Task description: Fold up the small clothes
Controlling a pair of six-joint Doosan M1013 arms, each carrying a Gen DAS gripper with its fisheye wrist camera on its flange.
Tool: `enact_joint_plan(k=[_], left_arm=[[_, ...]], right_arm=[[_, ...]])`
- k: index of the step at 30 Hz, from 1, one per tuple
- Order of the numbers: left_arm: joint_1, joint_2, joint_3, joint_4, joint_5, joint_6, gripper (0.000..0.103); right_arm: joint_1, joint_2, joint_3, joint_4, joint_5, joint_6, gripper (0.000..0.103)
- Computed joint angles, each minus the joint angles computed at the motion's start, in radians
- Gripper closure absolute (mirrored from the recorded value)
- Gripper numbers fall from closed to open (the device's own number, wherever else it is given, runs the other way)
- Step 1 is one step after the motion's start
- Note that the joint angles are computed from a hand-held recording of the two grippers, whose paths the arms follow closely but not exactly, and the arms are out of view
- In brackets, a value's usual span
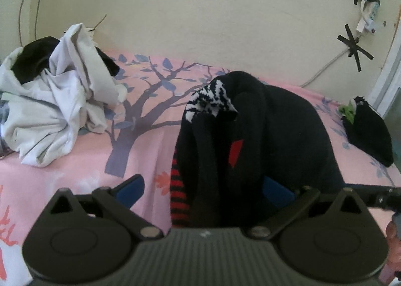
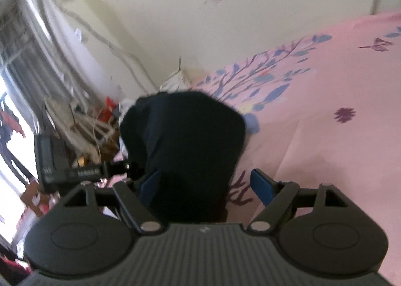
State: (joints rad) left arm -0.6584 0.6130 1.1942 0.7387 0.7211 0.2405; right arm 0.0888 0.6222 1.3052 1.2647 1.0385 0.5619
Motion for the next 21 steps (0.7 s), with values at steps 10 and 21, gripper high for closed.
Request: enact_joint_plan(k=[10, 21], left_arm=[[-0.007, -0.004, 0.015, 0.030, 0.002, -0.047, 0.000], [-0.020, -0.002, 0.014, 0.056, 0.036, -0.063, 0.000]], right_arm=[[0.004, 0.015, -0.004, -0.004, 0.016, 0.025, 0.018], [0.010, 0.004, 0.024, 0.034, -0.018, -0.047, 0.015]])
